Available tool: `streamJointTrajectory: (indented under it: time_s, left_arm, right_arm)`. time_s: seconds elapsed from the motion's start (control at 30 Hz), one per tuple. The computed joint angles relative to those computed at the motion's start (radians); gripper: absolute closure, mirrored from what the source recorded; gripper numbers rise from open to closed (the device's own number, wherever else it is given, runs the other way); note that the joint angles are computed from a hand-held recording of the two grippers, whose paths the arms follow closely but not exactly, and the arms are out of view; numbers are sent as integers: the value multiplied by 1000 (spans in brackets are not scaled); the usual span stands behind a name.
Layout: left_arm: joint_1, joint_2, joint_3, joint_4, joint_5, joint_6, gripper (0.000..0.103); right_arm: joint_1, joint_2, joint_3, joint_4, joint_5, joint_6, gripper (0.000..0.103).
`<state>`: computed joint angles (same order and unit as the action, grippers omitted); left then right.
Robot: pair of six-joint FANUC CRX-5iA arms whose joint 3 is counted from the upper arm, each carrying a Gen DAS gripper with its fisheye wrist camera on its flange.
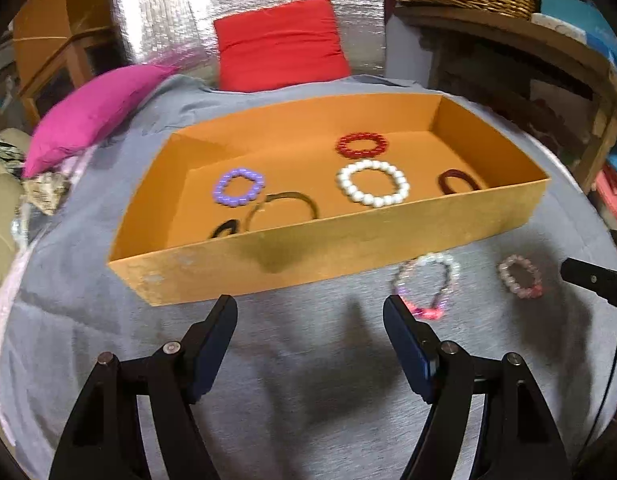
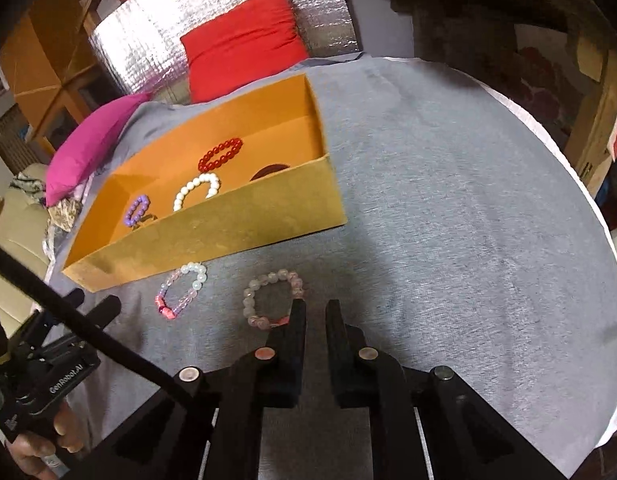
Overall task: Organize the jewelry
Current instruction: 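Grasp the pink-white beaded bracelet with the left tool while the right tool grasps the pink-clear bracelet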
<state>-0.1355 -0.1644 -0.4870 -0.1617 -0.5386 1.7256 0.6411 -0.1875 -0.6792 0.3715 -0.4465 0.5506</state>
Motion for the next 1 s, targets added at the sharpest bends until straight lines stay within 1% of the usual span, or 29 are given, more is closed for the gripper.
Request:
streamJointTrajectory:
  time_s: [0.03,0.1,0.13,0.17,0.3,0.4,0.47,0.57,0.63,0.67,0.7,0.73,0.77,0.83,0.9,0.93,0.97,1.0]
  left_arm:
    - [18,1,-21,81,21,-78,27]
    - [49,3,-71,258,63,-241,27]
    - [53,6,-86,313,77,-294,27]
    - [53,11,-91,341,84,-323,27]
    - [49,46,-103,426,109,-393,27]
    - [54,70,-112,479,122,-421,27]
    - [54,83,-108,473,124,-409,28]
    - [44,91,-101,433,145,-380,34]
    - [39,98,-90,416,142,-376,48]
    - [34,101,-75,372,134,-341,51]
    - [33,103,-69,358,134,-334,59]
    - [32,102,-69,355,135,-335,68]
    - [33,102,-69,357,135,-339,73]
    - [37,97,-74,368,129,-358,91]
    - [40,91,-73,363,114,-356,94]
    - [44,85,-79,373,108,-366,94]
    - [48,78,-85,386,102,-380,94]
    - [51,69,-91,389,94,-389,94]
  right_arm:
    - [-7,-5,-3,-6,7,-6,91]
    - [-20,-10,9,-50,8,19,86]
    - [-24,-14,10,-65,15,27,82]
    - [-25,-17,10,-76,23,36,82]
    - [-17,-7,20,-78,22,46,82]
    - [-13,15,37,-90,16,58,82]
    - [-9,31,45,-89,15,60,82]
    - [-4,61,58,-72,5,51,82]
    - [-1,81,68,-68,-1,52,82]
    - [0,89,71,-68,-5,53,82]
    - [1,101,78,-67,-10,55,82]
    - [3,105,73,-47,-4,41,82]
    - [6,106,63,-10,3,19,82]
    - [19,112,46,71,7,-14,82]
    - [33,114,22,172,2,-71,83]
    - [37,114,15,198,-1,-83,88]
    - [41,113,13,207,-3,-80,91]
    - [42,110,16,186,1,-60,91]
